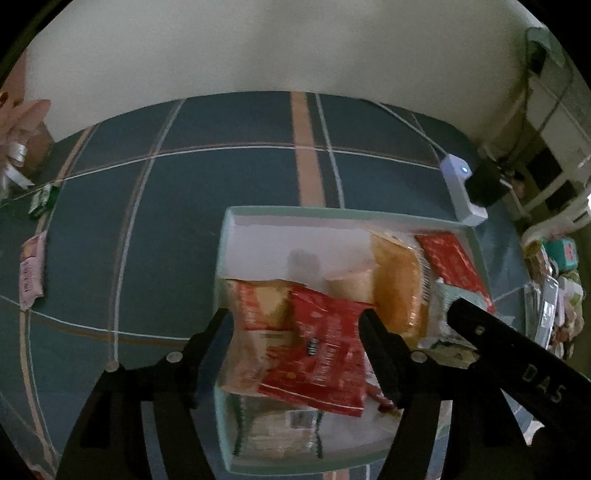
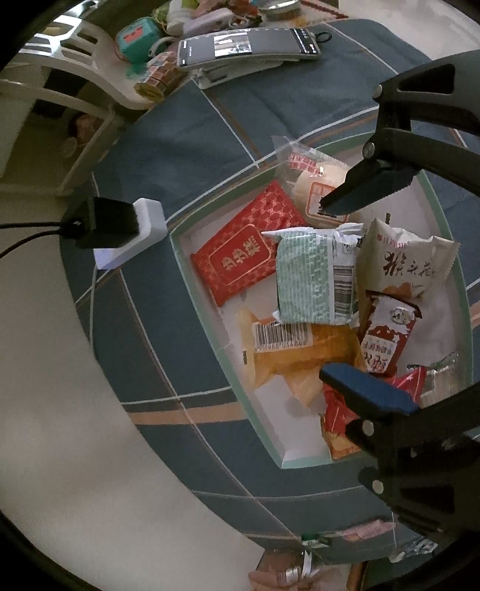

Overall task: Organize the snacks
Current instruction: 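Move both open tools back toward the pink packet and green box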

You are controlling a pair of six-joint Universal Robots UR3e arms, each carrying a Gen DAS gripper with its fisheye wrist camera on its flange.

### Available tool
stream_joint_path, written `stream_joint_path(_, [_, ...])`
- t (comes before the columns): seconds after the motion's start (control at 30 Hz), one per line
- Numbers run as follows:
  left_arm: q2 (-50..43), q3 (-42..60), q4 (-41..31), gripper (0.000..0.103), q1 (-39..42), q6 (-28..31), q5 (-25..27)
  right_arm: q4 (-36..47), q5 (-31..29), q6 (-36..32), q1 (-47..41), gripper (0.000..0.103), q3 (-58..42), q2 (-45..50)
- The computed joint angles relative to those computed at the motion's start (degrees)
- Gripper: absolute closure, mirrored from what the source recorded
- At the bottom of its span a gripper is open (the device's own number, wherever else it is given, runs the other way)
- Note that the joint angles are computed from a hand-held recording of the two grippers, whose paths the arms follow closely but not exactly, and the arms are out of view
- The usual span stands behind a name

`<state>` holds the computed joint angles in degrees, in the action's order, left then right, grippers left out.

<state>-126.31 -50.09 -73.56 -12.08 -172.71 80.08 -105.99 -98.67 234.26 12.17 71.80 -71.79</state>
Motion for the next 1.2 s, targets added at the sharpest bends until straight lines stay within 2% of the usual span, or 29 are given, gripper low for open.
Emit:
stream_joint_path(0.23, [-0.9,0.7,0.3,0.032,2.4,-2.3,3.2,1.7,0.1,-0.5,1.0,0.018,-3.0,2.2])
stream_joint_path(0.67, [0.2,0.3,1.7,0.031,6.5,-4.4,4.5,7.0,-1.3,-1.7,4.2,0.018,-14.0,9.1])
stream_joint_path(0.7, [0.1,0.4,1.6,0.029,6.7,-4.4,4.5,7.4,-1.5,-1.9,4.4,0.018,-14.8,9.6])
stream_joint_path(0.73, [0.1,0.6,1.4,0.019,7.0,-4.4,4.5,7.6,-1.7,-2.1,4.6,0.018,-15.4,10.0])
stream_joint_path(0.77, [0.3,0.5,1.3,0.015,7.3,-4.5,4.4,7.7,-2.0,-2.4,4.8,0.018,-16.0,10.3])
stream_joint_path(0.8, [0.5,0.3,1.6,0.011,7.4,-4.7,4.5,7.9,-2.3,-2.5,5.1,0.014,-16.7,10.7])
stream_joint_path(0.83, [0.5,0.1,1.9,0.009,7.4,-5.0,5.0,8.2,-2.6,-2.5,5.4,0.005,-17.5,11.2])
stream_joint_path(0.87, [0.7,-0.5,2.7,0.009,7.3,-5.2,6.1,8.5,-3.1,-2.4,5.6,0.001,-18.0,11.5])
stream_joint_path(0.97, [0.7,-1.1,4.1,0.005,7.1,-5.2,8.6,9.8,-4.3,-2.2,6.2,0.000,-20.3,12.8])
stream_joint_path(1.0, [0.8,-1.4,4.4,0.000,7.2,-5.2,8.8,10.2,-4.4,-2.3,6.3,0.000,-20.8,13.1])
stream_joint_path(1.2, [1.8,-3.0,6.1,0.000,8.6,-3.7,9.2,13.2,-5.0,-2.4,7.2,0.000,-25.6,15.9])
